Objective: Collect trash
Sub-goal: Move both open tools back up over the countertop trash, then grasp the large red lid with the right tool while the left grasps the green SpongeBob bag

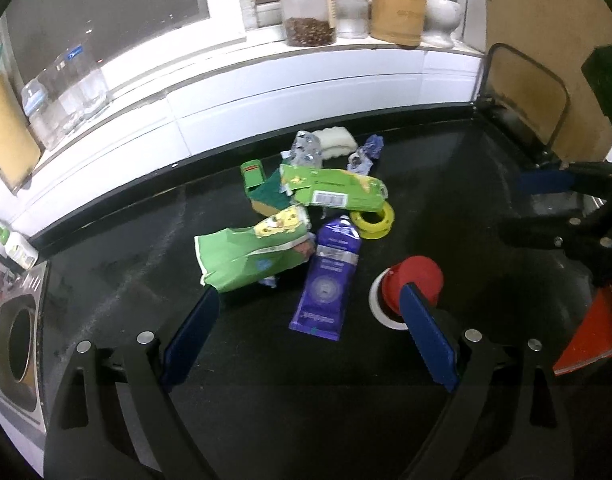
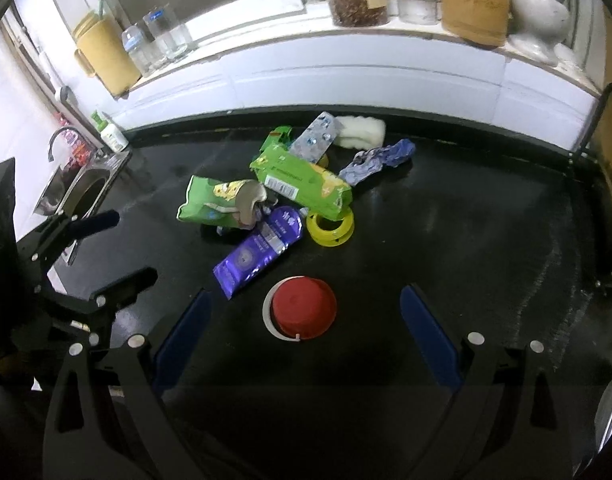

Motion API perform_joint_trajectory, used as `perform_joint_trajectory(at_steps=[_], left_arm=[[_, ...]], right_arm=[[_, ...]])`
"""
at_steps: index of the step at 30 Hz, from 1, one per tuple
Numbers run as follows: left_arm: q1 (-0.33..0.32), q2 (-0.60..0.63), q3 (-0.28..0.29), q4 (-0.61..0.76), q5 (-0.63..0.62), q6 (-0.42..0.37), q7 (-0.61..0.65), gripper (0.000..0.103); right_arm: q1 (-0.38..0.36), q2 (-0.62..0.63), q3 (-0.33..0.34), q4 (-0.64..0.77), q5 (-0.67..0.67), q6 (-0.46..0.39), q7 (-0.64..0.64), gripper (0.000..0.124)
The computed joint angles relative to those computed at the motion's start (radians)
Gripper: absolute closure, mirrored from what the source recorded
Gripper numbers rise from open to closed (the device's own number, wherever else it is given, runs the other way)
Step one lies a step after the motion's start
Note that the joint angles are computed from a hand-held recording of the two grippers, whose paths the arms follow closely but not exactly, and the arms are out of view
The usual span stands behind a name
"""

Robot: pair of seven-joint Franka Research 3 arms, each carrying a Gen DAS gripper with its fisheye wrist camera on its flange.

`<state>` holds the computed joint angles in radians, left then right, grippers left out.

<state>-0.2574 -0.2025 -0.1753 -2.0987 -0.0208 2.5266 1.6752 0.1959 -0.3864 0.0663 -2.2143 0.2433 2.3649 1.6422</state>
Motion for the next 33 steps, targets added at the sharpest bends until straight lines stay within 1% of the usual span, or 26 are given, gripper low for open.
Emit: perform_joint_trajectory(at_steps=[3,6,9,12,16,17,19,21,22,23,24,25,27,31,33], left_arm=[[0.009,0.035,0.011,0.021,0.001,0.005,0.032,0.014],[0.024,0.095,0.017,0.066,0.001,0.011,0.105,0.014],[0.040,0.178,0.016,0.117,-0.038,0.039,0.256,0.014],[0.066,0.266,-0.003,0.176,-0.016,0.056,0.377,0.014],[0.102,0.375,-0.039,0.279,-0.024,0.011,0.533,0.014],[0.111,0.404,-0.049,0.311,-0.035,-0.013,0.573,0.014],[0.123,0.445,-0.064,0.356,-0.041,-0.051,0.620,0.014],[0.130,0.476,-0.078,0.387,-0.045,-0.080,0.664,0.014],[0.133,0.486,-0.083,0.397,-0.049,-0.086,0.679,0.014],[0.135,0.498,-0.088,0.408,-0.056,-0.097,0.690,0.014],[0.138,0.505,-0.092,0.416,-0.065,-0.107,0.696,0.015],[0.137,0.511,-0.094,0.423,-0.069,-0.112,0.694,0.022],[0.136,0.515,-0.096,0.432,-0.074,-0.117,0.687,0.037],[0.133,0.499,-0.092,0.436,-0.085,-0.133,0.634,0.041],[0.132,0.480,-0.085,0.435,-0.092,-0.144,0.583,0.041]], right_arm=[[0.006,0.026,-0.001,0.015,0.001,-0.016,-0.012,0.032],[0.008,0.055,0.001,0.022,-0.009,-0.022,-0.021,0.032],[0.010,0.098,0.000,0.031,-0.018,-0.027,-0.032,0.032],[0.016,0.150,-0.001,0.047,-0.027,-0.041,-0.058,0.032],[0.029,0.218,-0.001,0.071,-0.036,-0.070,-0.102,0.032],[0.032,0.234,0.001,0.078,-0.042,-0.078,-0.107,0.032],[0.039,0.268,0.006,0.093,-0.062,-0.089,-0.113,0.032],[0.045,0.293,0.003,0.105,-0.054,-0.102,-0.125,0.035],[0.047,0.306,0.002,0.112,-0.051,-0.108,-0.126,0.042],[0.048,0.316,0.000,0.119,-0.050,-0.116,-0.128,0.052],[0.049,0.328,-0.001,0.128,-0.049,-0.124,-0.132,0.059],[0.049,0.332,-0.003,0.131,-0.042,-0.124,-0.136,0.062],[0.048,0.334,-0.008,0.131,-0.026,-0.114,-0.144,0.063],[0.042,0.323,-0.015,0.132,-0.005,-0.104,-0.160,0.063],[0.039,0.311,-0.016,0.131,-0.007,-0.095,-0.157,0.063]])
